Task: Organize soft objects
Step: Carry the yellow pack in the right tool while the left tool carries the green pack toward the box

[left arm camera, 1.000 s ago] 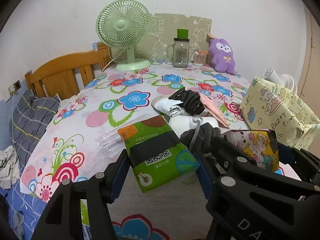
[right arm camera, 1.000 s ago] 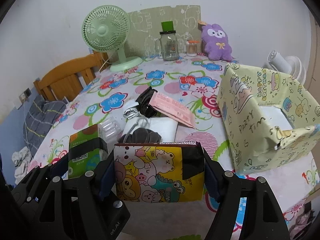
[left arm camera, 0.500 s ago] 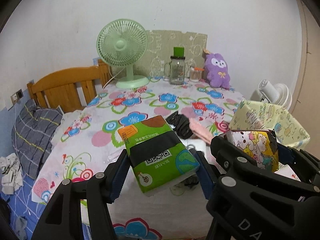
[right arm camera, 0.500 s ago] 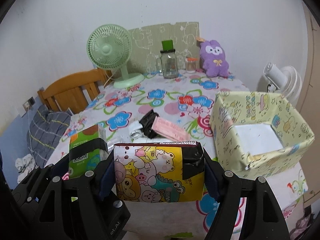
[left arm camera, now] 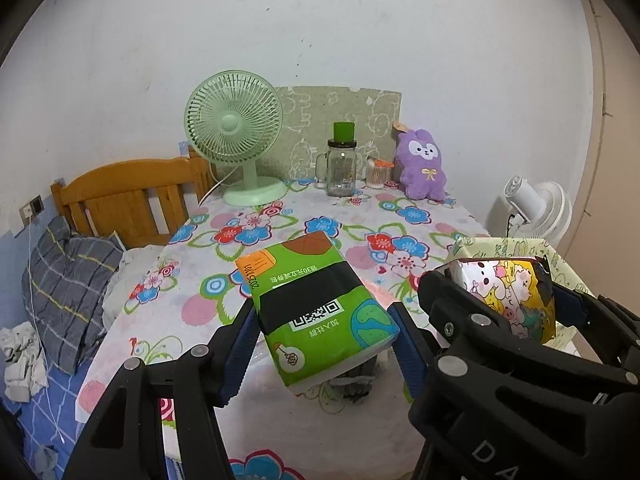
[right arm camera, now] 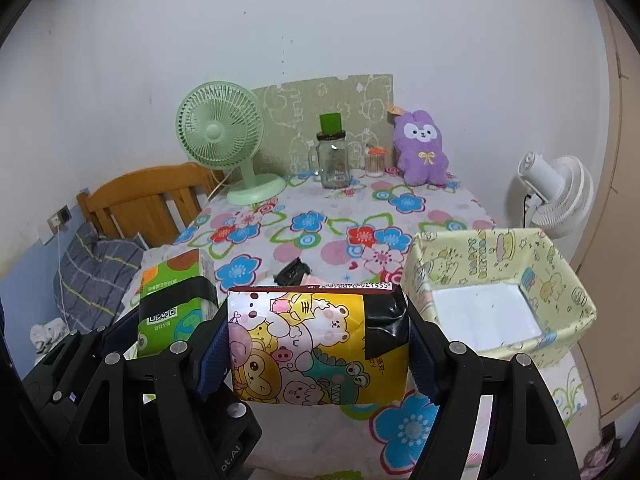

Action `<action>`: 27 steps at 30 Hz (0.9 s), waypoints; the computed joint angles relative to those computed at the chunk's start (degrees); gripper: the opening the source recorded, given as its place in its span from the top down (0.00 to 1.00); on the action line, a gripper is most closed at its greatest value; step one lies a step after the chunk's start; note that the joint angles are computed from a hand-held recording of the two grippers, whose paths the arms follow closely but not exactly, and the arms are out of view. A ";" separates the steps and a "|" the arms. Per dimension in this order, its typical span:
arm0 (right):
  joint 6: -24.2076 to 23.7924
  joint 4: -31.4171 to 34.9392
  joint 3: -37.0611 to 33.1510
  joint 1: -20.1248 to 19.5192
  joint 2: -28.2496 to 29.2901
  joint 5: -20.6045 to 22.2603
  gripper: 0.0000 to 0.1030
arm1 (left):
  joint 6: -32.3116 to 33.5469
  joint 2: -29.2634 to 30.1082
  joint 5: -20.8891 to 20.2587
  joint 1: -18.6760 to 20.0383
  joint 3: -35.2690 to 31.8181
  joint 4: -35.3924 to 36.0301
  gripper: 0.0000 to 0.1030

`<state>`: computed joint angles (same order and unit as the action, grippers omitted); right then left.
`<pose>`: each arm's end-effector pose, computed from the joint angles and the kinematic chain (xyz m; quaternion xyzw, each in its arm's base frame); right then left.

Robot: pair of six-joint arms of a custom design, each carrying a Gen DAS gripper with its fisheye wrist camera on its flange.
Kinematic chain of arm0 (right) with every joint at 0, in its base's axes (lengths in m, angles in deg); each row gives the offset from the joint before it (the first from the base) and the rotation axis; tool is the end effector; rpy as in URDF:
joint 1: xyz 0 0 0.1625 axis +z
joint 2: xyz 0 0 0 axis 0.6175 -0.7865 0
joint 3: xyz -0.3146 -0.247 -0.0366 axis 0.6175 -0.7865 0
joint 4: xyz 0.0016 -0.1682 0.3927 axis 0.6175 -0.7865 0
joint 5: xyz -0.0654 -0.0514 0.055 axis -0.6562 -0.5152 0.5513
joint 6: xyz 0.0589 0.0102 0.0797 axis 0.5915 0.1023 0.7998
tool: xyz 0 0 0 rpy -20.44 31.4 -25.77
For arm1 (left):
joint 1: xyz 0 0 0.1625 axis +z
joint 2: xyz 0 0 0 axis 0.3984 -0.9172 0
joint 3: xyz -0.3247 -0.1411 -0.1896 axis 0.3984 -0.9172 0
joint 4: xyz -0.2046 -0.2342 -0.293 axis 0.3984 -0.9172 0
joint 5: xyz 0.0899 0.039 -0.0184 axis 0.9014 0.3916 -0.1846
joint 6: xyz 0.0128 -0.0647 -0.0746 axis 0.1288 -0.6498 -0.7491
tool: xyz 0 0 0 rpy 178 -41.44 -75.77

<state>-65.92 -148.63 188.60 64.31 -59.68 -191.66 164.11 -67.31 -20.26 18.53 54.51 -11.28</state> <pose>0.2145 -0.5718 0.1900 0.2051 -0.8497 0.3981 0.2782 -0.2958 -0.5626 0.0956 0.1836 0.8173 -0.4369 0.3278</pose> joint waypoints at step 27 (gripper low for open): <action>-2.10 4.13 -5.35 -2.88 -2.50 0.72 0.25 | 2.89 9.91 3.47 -0.25 -15.64 4.89 0.36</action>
<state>-68.02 -144.50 183.24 61.43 -62.17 -190.95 167.00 -57.41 -16.79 18.28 38.87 -6.39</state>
